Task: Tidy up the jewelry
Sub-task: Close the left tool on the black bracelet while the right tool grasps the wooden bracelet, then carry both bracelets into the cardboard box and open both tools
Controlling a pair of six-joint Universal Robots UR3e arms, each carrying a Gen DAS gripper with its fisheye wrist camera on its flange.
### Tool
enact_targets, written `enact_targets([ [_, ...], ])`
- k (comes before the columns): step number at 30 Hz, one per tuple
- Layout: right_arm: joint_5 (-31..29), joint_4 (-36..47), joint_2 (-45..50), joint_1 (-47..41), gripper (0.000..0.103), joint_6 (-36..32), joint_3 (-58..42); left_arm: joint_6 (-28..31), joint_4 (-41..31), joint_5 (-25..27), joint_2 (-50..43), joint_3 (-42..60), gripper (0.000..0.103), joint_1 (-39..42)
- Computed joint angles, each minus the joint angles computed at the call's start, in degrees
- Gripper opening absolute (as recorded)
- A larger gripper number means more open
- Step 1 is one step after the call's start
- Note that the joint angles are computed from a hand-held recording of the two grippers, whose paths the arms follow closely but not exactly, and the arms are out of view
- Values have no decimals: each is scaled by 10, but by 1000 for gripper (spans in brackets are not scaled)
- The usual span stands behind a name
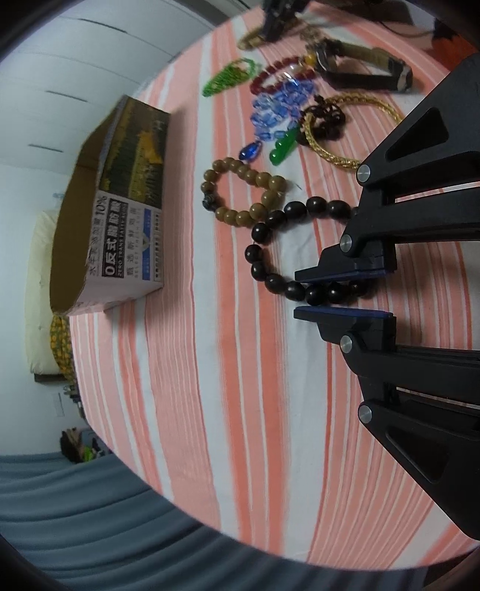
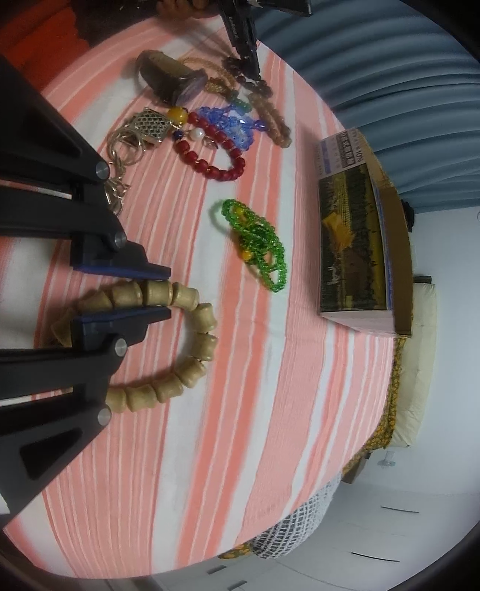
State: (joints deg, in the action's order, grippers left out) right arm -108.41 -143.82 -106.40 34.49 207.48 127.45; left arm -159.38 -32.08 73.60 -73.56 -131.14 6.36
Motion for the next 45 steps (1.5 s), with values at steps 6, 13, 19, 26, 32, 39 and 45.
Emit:
enact_targets([
  [6,21,40,-2,-19,15,-17,-28,-3,-37,-1,-15,37,9,-5],
  [13,79,77,-118,-80,15,-24,-49,34,-182,-93,45,122,9,48],
  [19,168,98,-153,-157,15,-60,-127,42,-288,-153,13,266,9,60],
  [26,245,87,-46,-212,15,-87,-278,-4,-330,-148,-121,478,9,19],
  [32,291,93,93,-236,15,-85,-422,-53,-354,-104,-275,662,9,-41],
  [39,302,145,270,-253,15,-78,-591,-88,-403,-66,-429,854,9,-99],
  [45,297,187,345,-255,15,-75,-644,-105,-446,-41,-517,956,9,-129],
])
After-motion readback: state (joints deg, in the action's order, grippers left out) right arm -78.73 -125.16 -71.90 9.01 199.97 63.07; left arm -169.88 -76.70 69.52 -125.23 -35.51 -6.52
